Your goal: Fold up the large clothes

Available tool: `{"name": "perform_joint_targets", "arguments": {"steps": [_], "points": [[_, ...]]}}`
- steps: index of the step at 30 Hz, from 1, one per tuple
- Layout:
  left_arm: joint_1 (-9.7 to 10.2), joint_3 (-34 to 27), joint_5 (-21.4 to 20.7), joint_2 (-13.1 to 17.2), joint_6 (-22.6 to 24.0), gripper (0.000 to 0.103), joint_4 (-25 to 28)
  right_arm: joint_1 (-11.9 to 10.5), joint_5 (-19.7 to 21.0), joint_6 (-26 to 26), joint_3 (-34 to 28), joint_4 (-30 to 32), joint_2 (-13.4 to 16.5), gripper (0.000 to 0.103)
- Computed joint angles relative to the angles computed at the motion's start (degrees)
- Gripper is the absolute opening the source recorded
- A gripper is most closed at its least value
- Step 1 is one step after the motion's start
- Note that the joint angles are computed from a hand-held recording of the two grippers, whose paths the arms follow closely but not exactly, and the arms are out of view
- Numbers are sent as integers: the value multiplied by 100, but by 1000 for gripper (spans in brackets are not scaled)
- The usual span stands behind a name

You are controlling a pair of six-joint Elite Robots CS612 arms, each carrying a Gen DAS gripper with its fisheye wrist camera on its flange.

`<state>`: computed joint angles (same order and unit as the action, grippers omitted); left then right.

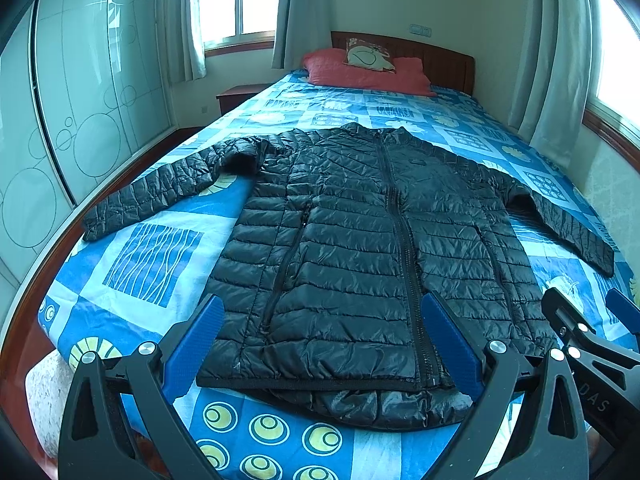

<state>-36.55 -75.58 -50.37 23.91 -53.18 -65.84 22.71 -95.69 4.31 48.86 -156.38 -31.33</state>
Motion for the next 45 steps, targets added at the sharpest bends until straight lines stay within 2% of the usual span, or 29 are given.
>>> {"name": "perform_joint_targets", "arguments": {"steps": [28, 45], "points": [[-4, 3, -16, 27, -1, 98, -25, 30, -37, -28, 43, -6, -22, 101], [0, 40, -97, 63, -8, 98, -62, 38, -47, -41, -76, 109, 69, 101]]}}
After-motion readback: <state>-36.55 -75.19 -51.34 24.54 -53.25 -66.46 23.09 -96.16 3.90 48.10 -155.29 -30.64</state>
